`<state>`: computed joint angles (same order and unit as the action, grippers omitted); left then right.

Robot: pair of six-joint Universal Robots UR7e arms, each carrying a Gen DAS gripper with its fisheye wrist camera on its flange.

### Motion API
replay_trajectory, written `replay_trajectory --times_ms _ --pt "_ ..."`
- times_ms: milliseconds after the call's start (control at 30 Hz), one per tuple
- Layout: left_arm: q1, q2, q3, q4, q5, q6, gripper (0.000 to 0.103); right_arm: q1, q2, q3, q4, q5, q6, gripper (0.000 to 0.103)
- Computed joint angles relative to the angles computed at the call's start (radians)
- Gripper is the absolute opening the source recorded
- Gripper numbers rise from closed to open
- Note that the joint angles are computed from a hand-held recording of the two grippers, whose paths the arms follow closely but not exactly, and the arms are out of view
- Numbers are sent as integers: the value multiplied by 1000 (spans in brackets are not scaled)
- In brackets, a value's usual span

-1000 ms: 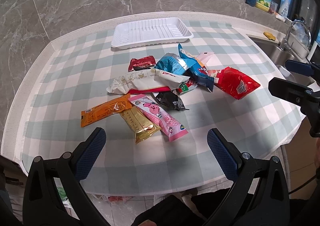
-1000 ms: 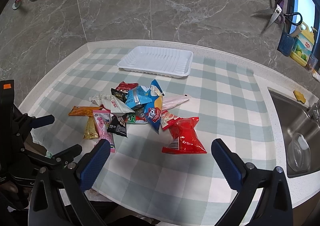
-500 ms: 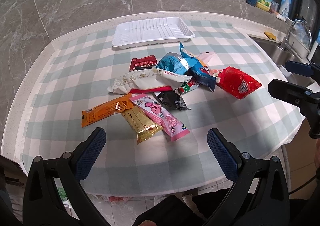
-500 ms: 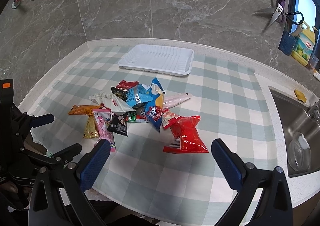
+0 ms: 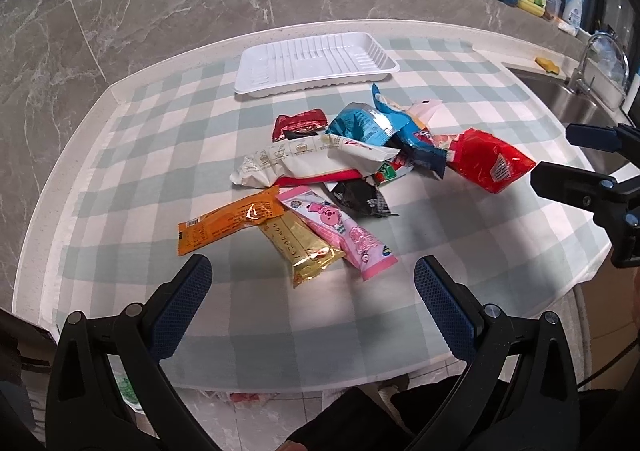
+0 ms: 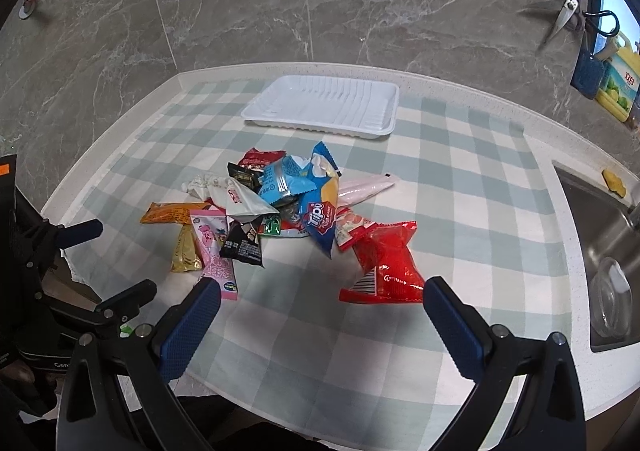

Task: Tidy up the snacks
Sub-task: 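Move left tool to orange bar while right tool approaches red chip bag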

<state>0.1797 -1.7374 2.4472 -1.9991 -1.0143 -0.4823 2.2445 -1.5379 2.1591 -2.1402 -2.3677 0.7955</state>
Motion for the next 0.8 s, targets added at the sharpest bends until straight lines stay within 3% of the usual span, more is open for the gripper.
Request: replay_trajectory --times_ms 400,800 --pt "83 31 2 -9 53 31 103 -84 2 18 14 52 -15 103" --pt "178 89 1 -25 130 85 102 -208 -37 91 -45 118 -5 103"
